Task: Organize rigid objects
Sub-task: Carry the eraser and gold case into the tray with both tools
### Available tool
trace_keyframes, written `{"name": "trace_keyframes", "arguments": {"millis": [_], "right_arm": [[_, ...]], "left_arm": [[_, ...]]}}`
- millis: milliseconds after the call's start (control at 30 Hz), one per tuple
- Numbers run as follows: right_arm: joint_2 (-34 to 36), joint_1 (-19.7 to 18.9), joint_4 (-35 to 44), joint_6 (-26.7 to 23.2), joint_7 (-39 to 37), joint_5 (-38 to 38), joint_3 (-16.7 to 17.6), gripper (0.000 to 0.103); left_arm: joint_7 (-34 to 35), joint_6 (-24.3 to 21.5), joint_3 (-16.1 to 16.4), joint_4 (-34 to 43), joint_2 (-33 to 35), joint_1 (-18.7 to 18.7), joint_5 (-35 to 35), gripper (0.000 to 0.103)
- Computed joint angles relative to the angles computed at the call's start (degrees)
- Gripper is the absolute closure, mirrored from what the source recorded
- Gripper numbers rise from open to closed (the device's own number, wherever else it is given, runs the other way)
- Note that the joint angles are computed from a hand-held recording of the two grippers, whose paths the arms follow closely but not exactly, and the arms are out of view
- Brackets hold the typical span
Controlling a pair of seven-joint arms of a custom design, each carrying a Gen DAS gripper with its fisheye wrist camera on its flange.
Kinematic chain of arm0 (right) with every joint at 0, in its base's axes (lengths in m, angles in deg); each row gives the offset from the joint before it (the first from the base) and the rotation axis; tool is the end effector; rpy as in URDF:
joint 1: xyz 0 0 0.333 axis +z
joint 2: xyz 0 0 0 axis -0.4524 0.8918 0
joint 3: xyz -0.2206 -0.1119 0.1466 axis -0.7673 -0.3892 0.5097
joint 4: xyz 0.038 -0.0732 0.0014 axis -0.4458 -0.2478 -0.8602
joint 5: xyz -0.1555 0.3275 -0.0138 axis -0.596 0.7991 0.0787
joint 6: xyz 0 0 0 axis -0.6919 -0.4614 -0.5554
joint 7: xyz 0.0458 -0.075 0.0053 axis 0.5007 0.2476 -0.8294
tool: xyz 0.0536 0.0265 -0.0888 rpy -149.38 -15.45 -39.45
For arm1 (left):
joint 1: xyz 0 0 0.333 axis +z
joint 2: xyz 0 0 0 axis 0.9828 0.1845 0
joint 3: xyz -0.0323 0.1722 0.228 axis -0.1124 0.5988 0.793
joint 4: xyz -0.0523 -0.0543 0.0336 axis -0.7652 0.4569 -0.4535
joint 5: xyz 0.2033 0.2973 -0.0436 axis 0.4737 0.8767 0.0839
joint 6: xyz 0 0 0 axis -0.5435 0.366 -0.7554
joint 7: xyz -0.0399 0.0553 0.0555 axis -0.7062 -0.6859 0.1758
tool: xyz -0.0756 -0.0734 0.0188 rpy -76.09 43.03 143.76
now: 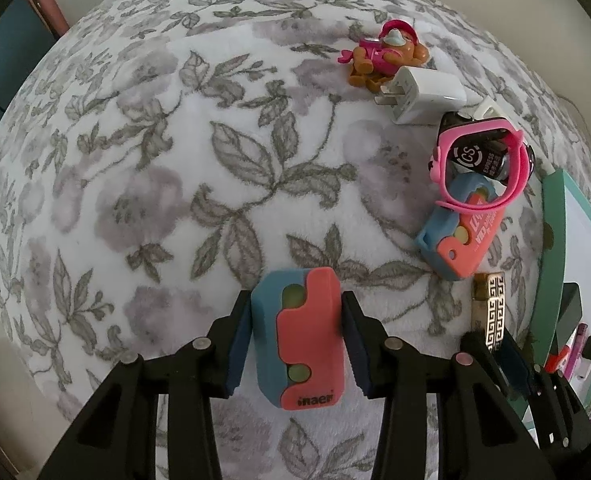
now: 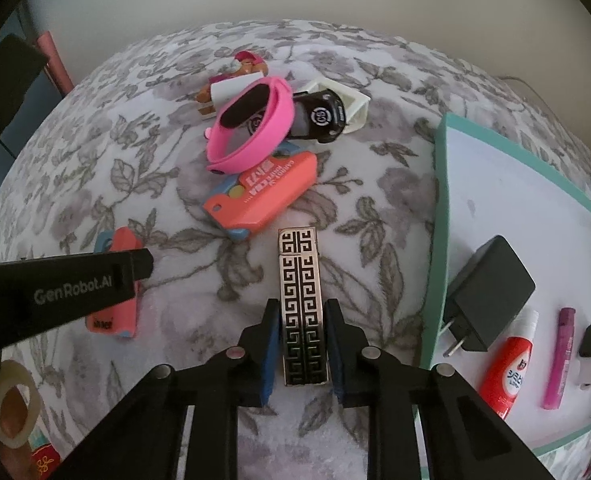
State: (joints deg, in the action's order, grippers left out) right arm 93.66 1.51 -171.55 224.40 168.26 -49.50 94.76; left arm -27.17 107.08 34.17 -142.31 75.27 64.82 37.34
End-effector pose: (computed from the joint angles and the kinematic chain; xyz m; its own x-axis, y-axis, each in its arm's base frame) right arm 0.5648 0.3763 0.3051 -0.0925 -0.9935 -0.0671 -0.9217 0.1109 -0.3718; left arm 0.6187 -0.2944 0.3041 -0.0100 -0.9998 0.0168 -0.9862 0.0071 -0.1653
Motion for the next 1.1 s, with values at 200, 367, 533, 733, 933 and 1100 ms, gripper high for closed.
{"name": "trace_keyframes", "arguments": {"millis": [200, 367, 533, 733, 933, 1100], "right_arm": [[-1.6, -1.8, -3.2, 3.8, 0.2, 2.2, 1.0, 0.081], [-3.5, -2.0, -5.9, 6.0, 1.4, 2.2, 0.7, 0.081], [-6.2, -2.4, -9.1, 8.7, 3.7, 1.4, 0.3, 0.081], [-9.6, -1.9, -12.0, 11.2, 7.4, -1.7, -1.0, 0.081], [-13.9, -1.7, -15.8, 12.9, 12.4, -6.2, -2.4, 0.081], [-17.5, -2.7, -19.9, 13.8, 16.7, -9.5, -3.1, 0.081]], "left_arm": [[0.2, 1.3, -0.6, -0.6, -0.5, 0.8, -1.3, 0.059], [0.2, 2.9, -0.7, -1.2, -1.7, 1.0, -1.6, 0.059], [0.0, 5.2, -0.8, -2.4, -3.7, 1.5, -1.9, 0.059], [0.3, 9.4, -1.4, -4.8, -6.8, 2.5, -2.8, 0.059], [-0.5, 14.1, -1.4, -7.5, -10.3, 2.4, -2.4, 0.059], [-1.4, 16.8, -1.5, -8.5, -11.9, 1.3, -1.0, 0.059]]}}
